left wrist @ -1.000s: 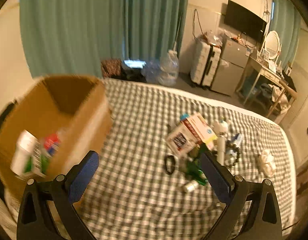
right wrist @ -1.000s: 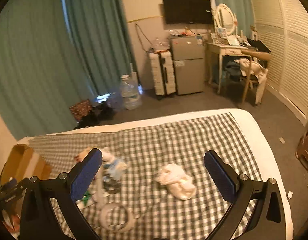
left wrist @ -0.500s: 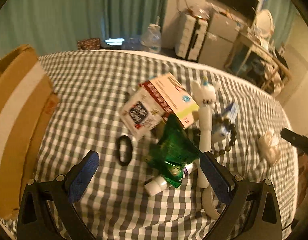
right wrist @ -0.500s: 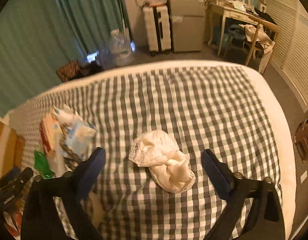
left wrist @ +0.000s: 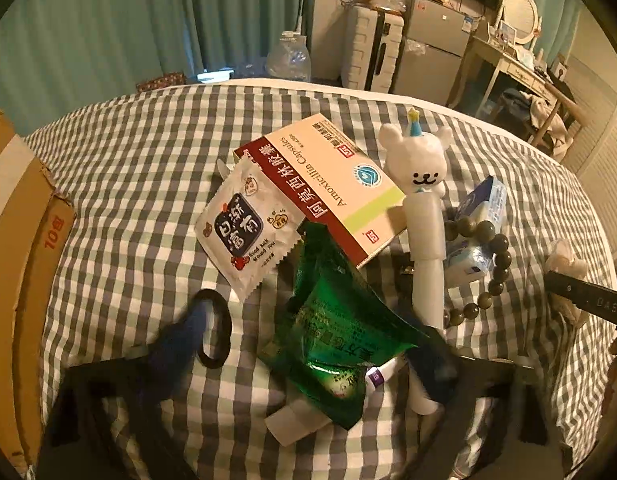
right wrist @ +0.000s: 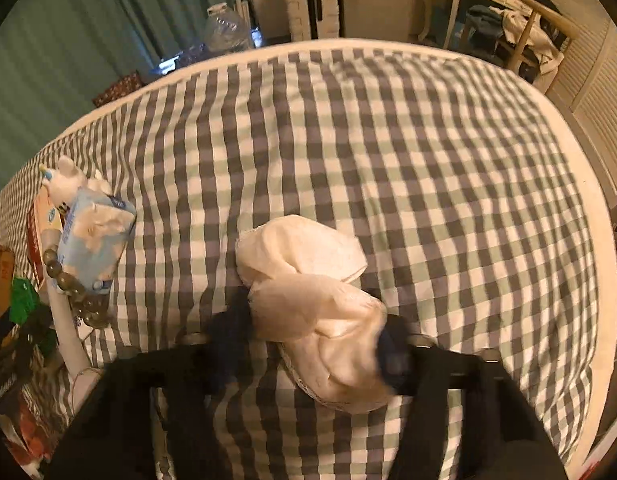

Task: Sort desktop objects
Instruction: 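Grasp the green snack bag with the left gripper while the right grasps the white cloth, then carry the snack bag and cloth to the cardboard box and release them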

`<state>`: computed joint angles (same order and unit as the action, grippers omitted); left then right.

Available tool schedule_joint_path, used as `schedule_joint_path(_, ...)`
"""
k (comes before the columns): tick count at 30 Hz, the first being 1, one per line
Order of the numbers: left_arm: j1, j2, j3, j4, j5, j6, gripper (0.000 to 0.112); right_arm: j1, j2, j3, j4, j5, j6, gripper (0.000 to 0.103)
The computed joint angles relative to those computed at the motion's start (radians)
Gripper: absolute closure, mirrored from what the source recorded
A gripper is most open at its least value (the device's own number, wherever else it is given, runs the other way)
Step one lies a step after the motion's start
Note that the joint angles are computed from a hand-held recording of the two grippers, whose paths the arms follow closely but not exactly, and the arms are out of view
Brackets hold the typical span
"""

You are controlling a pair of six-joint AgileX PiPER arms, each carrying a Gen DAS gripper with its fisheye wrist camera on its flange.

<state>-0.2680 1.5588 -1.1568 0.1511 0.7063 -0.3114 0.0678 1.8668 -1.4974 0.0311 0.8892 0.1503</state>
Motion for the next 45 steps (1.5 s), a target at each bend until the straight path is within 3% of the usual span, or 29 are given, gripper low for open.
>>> schedule_joint_path(3, -0.02, 0.013, -0.01, 0.037, 0.016, 0.0, 0.063, -0.007, -0.014, 0.013, 0.001, -0.009, -0.008, 0.077)
schedule_joint_path(7, -0.035, 0.009, -0.015, 0.064, 0.026, -0.03, 0.072, -0.011, -0.041, 0.026, 0.01, -0.015, -0.024, 0.085)
schedule_joint_path(13, -0.006, -0.029, -0.065, 0.034, 0.062, -0.024, 0.077, 0.011, -0.155, 0.069, -0.049, -0.039, -0.009, 0.085)
schedule_joint_path(14, 0.004, -0.041, -0.065, 0.02, 0.062, -0.011, 0.084, 0.021, -0.173, 0.074, -0.066, -0.036, 0.0, 0.085)
schedule_joint_path(21, 0.031, -0.151, -0.055, -0.063, 0.093, 0.089, 0.086, 0.159, -0.281, 0.065, -0.231, -0.005, 0.085, 0.085)
schedule_joint_path(37, 0.212, -0.384, -0.097, -0.322, 0.202, 0.307, 0.089, 0.295, -0.438, 0.059, -0.318, -0.04, 0.226, 0.085)
schedule_joint_path(45, 0.278, -0.428, -0.173, -0.327, 0.287, 0.318, 0.089, 0.465, -0.437, -0.033, -0.317, 0.064, 0.231, 0.085)
